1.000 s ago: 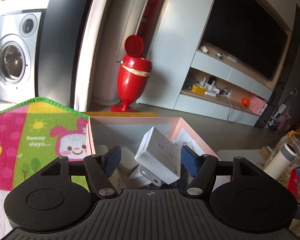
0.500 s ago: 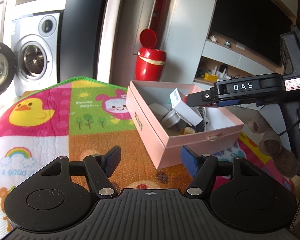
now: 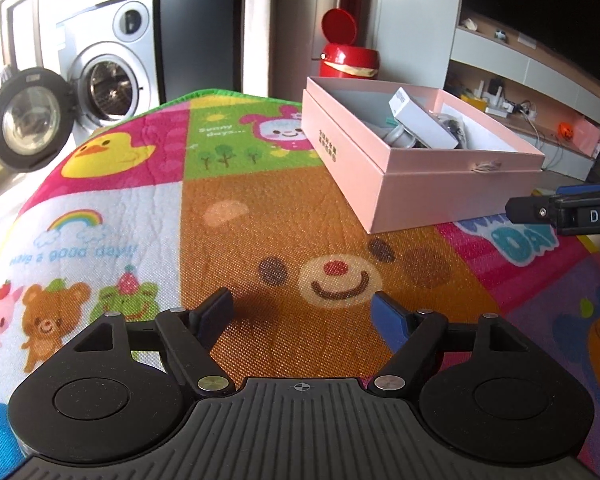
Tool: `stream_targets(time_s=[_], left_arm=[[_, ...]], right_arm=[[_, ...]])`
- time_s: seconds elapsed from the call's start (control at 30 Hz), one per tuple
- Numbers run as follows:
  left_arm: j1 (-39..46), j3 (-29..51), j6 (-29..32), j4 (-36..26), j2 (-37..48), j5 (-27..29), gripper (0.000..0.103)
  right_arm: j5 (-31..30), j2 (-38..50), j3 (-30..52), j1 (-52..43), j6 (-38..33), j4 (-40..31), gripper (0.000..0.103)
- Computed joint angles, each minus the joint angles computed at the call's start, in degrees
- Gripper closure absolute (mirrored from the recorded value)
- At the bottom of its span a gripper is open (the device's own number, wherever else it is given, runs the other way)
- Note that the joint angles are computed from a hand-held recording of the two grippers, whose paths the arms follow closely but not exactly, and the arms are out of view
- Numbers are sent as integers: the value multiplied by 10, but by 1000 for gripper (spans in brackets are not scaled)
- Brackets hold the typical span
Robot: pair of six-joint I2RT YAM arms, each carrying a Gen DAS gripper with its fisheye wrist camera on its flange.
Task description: Organize rigid objects
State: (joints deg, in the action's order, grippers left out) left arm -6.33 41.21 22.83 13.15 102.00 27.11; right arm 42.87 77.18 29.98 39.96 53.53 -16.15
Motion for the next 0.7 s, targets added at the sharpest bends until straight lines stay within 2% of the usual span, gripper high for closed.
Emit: stream_targets(time_s=[0.07,0.13,0.17,0.3,0.37,0.5,0.7], left_arm=[[-37,-31,-38,56,-5,-53,6],[-60,-39,-60,78,-6,-83,6],[-66,-37,-77,82,-4,-90,6],[-86,-48,-104,116,0,-128,6],[-90,-52,-111,123,-1,-137,5],[-100,-59,-123,133,-4,-156,5],[-100,-57,-127,133,-1,-156,5]], right_arm=[[-38,24,-18,-10,17,30,14],[-59,48,-22,-19,23,54,14],[-37,64,-22,-8,30,67,11],[-17,112,-2,-6,34,74,0],[-28,105,-12,-16,41,90,0],[4,117,-29,-3,46,125,0],[35,137,-11,19,89,93,0]])
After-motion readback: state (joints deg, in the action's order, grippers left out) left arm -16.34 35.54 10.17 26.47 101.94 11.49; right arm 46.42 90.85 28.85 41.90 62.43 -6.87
